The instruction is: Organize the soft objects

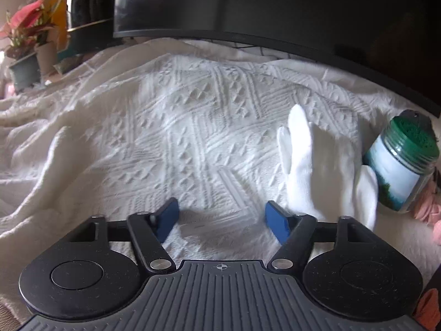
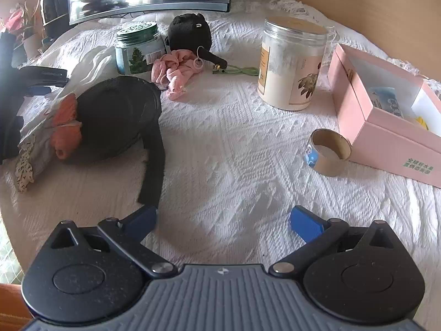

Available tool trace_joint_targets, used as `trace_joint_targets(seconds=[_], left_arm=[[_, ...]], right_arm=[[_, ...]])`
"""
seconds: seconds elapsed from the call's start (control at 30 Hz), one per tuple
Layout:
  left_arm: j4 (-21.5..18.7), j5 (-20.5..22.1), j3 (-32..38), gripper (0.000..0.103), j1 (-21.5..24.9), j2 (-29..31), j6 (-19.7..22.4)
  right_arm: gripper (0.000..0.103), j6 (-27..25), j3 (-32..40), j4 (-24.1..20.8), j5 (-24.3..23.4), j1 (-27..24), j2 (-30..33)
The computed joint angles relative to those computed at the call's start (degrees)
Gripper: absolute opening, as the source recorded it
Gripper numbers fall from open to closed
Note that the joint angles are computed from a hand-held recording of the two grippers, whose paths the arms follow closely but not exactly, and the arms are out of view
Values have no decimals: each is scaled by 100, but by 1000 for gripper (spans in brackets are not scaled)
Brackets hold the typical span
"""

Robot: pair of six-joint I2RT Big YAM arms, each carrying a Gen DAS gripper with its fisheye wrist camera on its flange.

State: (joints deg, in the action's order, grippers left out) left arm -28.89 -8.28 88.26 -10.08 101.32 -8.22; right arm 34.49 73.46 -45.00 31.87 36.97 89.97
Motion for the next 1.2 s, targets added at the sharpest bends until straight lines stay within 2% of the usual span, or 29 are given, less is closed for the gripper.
trace_joint_targets(seconds=[0.03, 0.07, 0.1, 0.17, 0.23, 0.33, 0.4, 0.43, 0.5, 0.63, 0.7, 0.8, 0.87, 0.93, 0.97, 1.03, 1.07, 1.13, 1.2], left_arm=[[-27, -159, 0, 57, -22, -5, 33], [-25, -176, -19, 43, -16, -29, 60], [-25, -4, -41, 31, 24, -65, 32], [-113, 234, -29, 29, 104, -104, 30], [-133, 497, -90, 29, 185, -185, 30], [14, 876, -332, 27, 304, -431, -32], [143, 1137, -525, 25, 388, -656, -95], [227, 1267, -635, 20, 434, -787, -131], [352, 1436, -827, 13, 520, -1026, -149], [445, 1773, -1070, 13, 746, -1371, -254], [433, 1866, -1122, 13, 855, -1459, -292], [399, 2055, -1173, 13, 986, -1530, -259], [313, 2318, -1168, 13, 1077, -1533, -154], [261, 2525, -1169, 16, 1132, -1518, -20], [181, 2592, -1129, 16, 1136, -1484, 143], [-18, 2630, -1019, 16, 1081, -1388, 595], [-129, 2618, -932, 16, 1024, -1310, 838], [-397, 2621, -704, 17, 895, -1109, 1298], [-702, 2541, -458, 22, 729, -896, 1767]], right_arm=[[103, -68, 39, -54, -74, -25, 2], [103, -180, 110, -134, -163, -58, 27], [103, -302, 212, -236, -200, -83, 68], [103, -600, 426, -281, 196, -22, 171], [103, -1114, 592, 65, 562, 65, 215], [103, -1805, 1123, 548, 272, 47, 441], [103, -2017, 1696, 596, -98, -1, 796], [103, -2041, 1993, 559, -261, -25, 1000], [103, -2056, 2631, 428, -576, -49, 1480], [102, -2170, 3883, 34, -944, -14, 2509], [97, -2000, 4640, -399, -1085, -8, 3072], [96, -1814, 5604, -843, -979, 32, 3765], [94, -1872, 6227, -1119, -821, 54, 4180], [70, -2001, 6611, -1392, -798, 59, 4392], [64, -2035, 6742, -1551, -670, 62, 4446], [39, -2085, 6579, -1557, -677, 31, 4319], [34, -2105, 6335, -1462, -830, -3, 4149], [15, -2046, 5975, -1371, -1016, -40, 3889], [14, -2012, 5577, -1298, -1024, -36, 3628]])
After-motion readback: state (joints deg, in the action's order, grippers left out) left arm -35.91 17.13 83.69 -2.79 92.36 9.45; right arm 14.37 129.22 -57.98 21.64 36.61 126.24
